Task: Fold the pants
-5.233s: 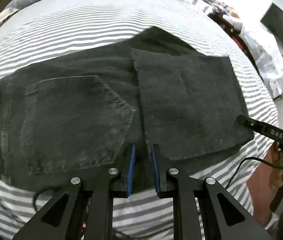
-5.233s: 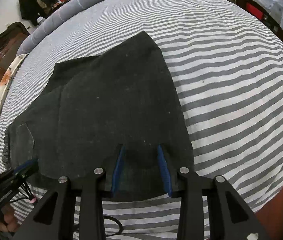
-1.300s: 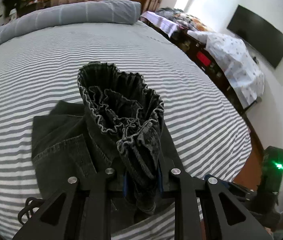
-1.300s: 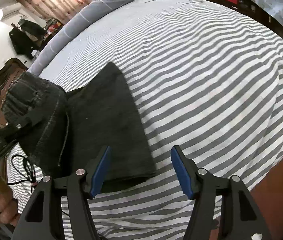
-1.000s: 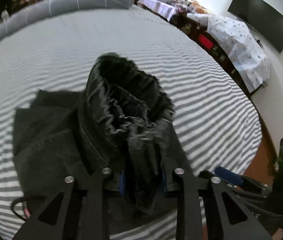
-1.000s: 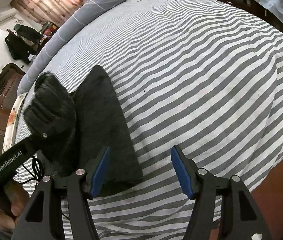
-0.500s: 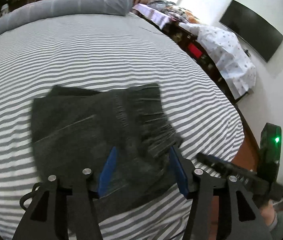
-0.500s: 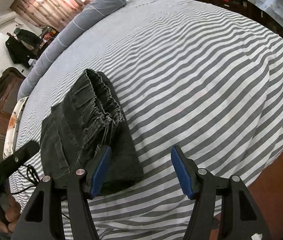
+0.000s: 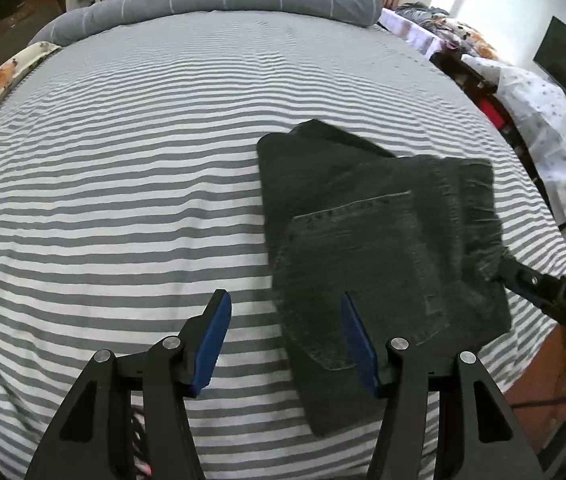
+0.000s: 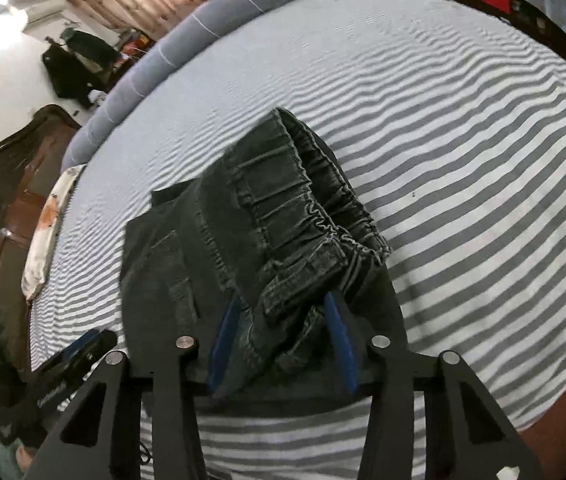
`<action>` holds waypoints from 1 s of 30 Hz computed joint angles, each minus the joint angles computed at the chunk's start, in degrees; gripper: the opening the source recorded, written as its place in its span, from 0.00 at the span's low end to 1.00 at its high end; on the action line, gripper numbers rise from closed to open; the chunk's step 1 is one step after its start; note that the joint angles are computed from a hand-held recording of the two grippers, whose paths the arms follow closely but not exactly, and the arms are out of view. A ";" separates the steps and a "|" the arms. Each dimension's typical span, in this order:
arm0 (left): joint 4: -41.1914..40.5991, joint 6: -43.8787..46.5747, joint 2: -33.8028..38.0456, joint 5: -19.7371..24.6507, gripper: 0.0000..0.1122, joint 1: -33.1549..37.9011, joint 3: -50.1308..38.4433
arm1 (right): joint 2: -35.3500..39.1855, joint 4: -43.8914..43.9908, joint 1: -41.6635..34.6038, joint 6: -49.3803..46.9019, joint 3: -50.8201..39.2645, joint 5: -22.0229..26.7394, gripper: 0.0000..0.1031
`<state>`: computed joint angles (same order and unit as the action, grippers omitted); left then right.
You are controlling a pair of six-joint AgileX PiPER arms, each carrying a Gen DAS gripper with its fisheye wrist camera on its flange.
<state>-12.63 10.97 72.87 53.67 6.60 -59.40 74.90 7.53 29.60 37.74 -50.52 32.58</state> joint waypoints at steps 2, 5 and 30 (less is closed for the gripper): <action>0.03 0.13 0.31 -0.32 0.51 0.26 0.41 | 1.79 0.40 -1.18 0.12 -0.31 -0.75 0.38; -0.51 0.57 1.29 -0.40 0.51 1.08 0.31 | 3.85 2.25 -2.87 -0.53 -0.67 -1.96 0.38; 6.36 -5.37 2.36 -2.34 0.51 -9.50 -0.64 | -2.79 -19.76 2.74 22.04 3.15 3.57 0.05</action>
